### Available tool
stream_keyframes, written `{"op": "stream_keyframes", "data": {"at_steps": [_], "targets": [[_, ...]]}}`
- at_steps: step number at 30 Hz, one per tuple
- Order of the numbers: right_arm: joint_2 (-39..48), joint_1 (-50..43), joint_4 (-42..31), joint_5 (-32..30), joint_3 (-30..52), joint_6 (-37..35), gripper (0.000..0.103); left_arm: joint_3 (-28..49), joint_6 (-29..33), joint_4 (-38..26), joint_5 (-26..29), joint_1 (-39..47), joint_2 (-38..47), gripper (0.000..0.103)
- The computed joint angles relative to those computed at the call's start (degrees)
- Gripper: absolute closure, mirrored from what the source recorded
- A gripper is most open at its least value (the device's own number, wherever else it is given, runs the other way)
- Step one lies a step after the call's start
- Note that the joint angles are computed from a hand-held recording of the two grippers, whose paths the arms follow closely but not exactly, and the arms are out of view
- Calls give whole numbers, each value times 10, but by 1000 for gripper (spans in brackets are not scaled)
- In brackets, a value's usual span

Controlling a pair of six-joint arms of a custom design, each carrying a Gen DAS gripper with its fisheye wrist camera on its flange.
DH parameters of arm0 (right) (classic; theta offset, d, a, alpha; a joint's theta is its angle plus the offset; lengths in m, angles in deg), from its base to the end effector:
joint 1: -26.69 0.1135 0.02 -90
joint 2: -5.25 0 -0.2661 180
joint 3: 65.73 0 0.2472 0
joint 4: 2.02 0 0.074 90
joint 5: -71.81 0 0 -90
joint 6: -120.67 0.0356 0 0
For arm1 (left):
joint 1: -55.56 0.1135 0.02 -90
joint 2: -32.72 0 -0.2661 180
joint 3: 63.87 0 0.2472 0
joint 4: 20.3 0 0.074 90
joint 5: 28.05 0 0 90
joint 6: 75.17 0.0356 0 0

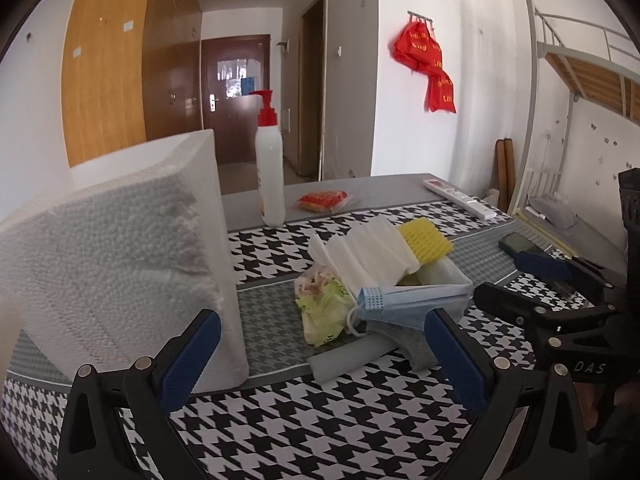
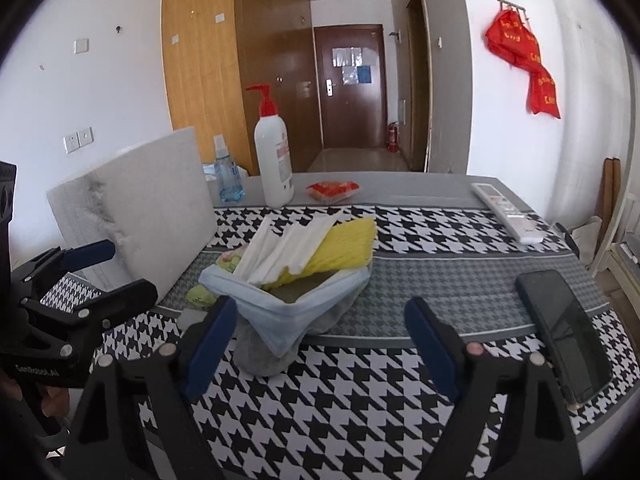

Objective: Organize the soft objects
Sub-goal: 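Move both tools forward toward the pile of soft items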

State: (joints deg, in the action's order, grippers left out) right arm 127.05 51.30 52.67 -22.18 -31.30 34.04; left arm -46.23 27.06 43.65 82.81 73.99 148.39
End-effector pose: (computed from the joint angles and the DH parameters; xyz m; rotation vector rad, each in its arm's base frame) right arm 0.2388 0.1121 0.0336 -0.4387 2.1162 0.3586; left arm 0.1839 0.0479 0.0485 0.0919 2.1209 -0.0786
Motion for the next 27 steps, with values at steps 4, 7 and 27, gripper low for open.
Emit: {"op": "stream_keyframes", "data": {"at_steps": [4, 7, 27], "targets": [[2, -10, -2, -14, 3, -1, 15, 2, 2, -4, -10, -16, -5, 1], [6, -19, 6, -19, 1, -1, 14, 9, 7, -24, 2, -23, -17, 1], [22, -10, -59, -34, 59, -6, 15, 108, 5, -101, -76, -28, 10, 1]]}}
